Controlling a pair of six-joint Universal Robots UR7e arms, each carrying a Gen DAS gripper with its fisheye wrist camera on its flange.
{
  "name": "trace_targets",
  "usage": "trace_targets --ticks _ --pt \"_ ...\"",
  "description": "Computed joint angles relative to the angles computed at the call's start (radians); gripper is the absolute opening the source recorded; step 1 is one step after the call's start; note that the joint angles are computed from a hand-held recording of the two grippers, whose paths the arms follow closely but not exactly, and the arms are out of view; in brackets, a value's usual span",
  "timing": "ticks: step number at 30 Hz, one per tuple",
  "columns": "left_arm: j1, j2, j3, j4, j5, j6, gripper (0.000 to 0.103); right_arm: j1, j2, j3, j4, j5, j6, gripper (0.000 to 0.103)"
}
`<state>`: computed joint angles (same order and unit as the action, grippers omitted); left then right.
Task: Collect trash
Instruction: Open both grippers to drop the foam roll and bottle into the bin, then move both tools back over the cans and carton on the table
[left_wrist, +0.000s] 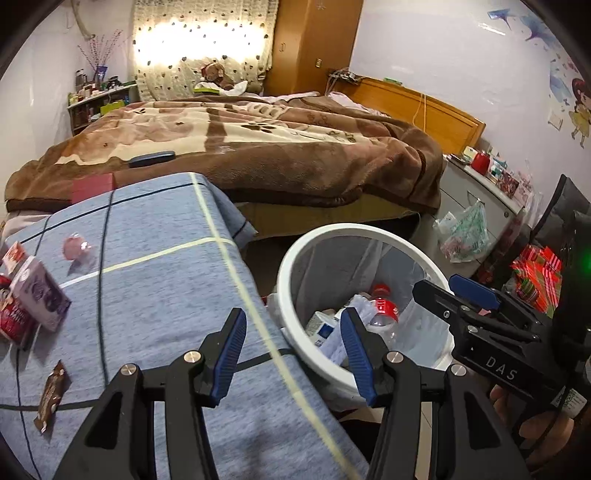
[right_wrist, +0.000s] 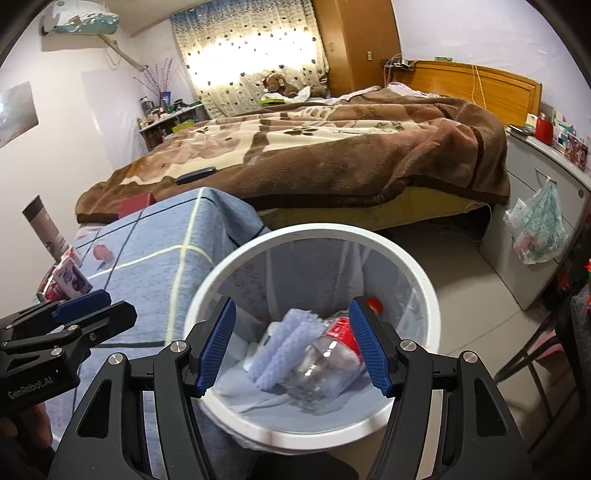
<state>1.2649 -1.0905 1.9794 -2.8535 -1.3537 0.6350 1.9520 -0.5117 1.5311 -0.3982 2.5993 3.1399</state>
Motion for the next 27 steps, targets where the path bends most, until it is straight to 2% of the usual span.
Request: trace_targets --ticks 10,19,27 --pt "0.052 -0.037 -0.009 -0.028 0.004 0.003 0.055 0.028 0.049 -0.068 0.020 -0.033 -0.030 0.065" --pt "0.113 -0.069 -0.036 -0.036 0.002 0.009 0.055 0.047 0.111 -0.167 0.080 -0.069 -0.065 0.065" --pt "0.170 -0.071 -0.092 -0.059 0.030 0.000 0.056 0.061 0.181 -0.283 0.161 -0.117 -0.094 0.065"
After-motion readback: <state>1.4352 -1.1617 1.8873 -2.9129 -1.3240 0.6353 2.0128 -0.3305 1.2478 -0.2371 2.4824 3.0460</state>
